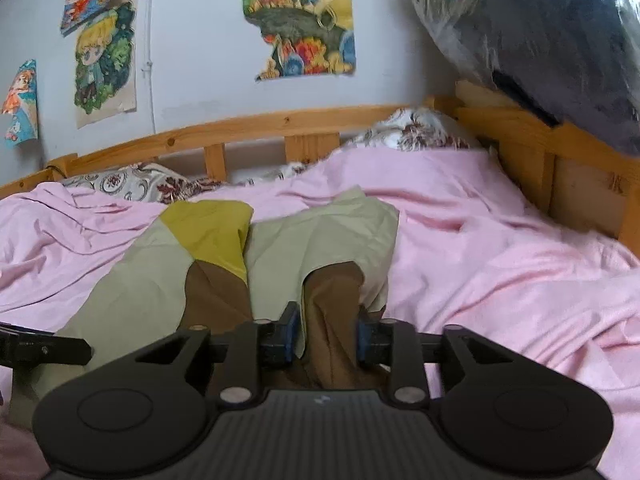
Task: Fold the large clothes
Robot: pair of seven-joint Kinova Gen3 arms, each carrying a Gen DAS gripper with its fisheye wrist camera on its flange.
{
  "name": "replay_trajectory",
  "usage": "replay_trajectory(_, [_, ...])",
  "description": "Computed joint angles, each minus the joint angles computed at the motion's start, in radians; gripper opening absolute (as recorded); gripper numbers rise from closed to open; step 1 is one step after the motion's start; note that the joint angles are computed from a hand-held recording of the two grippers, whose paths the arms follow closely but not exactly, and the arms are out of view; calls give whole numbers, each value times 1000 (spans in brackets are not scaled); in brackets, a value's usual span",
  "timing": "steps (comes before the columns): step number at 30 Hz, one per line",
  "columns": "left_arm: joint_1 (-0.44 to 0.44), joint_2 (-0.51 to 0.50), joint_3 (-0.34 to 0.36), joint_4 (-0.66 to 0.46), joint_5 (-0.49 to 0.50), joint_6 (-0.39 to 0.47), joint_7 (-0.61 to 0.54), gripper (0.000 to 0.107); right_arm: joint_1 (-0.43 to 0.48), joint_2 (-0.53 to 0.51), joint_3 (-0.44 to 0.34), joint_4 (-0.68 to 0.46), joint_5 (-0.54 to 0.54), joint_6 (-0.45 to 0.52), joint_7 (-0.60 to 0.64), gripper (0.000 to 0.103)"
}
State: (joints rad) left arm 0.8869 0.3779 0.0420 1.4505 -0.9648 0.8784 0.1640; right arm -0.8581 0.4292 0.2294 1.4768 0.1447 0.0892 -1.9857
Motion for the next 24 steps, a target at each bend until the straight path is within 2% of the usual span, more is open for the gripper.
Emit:
replay_trajectory(1, [-21, -11, 6, 9, 15, -32, -9, 102, 43, -2, -46, -3, -29, 7, 8, 56])
replay_trajectory(3, [-57, -29, 8, 23, 65, -97, -38, 102, 132, 0, -139, -9, -111, 19, 37, 64])
replay_trajectory(6, [-105, -48, -11, 42, 146, -200, -100, 102, 264, 13, -278, -18, -233, 31, 70, 72])
replay_trajectory(9, [-244, -57, 56, 73, 268, -322, -206, 102, 392, 42, -417, -35, -355, 45, 143, 73])
replay_trajectory(11, [-336, -53, 106, 97, 349, -404, -236, 102, 471, 61, -510, -33, -415, 33, 212, 73])
replay_trajectory(14, [-461, -39, 186, 133, 471, -510, -302, 102, 553, 80, -618, -23, -386, 8, 224, 71])
replay_trajectory(16, [-471, -34, 189, 123, 526, -512, -384, 102, 561, 86, -633, -24, -315, 7, 164, 62])
replay_trajectory(18, [-438, -25, 155, 84, 586, -465, -465, 102, 534, 83, -602, -23, -295, 7, 136, 55])
replay_trajectory(20, [-406, -16, 115, 48, 650, -425, -536, 102, 537, 83, -606, -17, -299, 0, 144, 54])
replay_trajectory(24, [-357, -2, 66, -7, 668, -362, -593, 102, 529, 79, -599, -7, -268, -9, 105, 54])
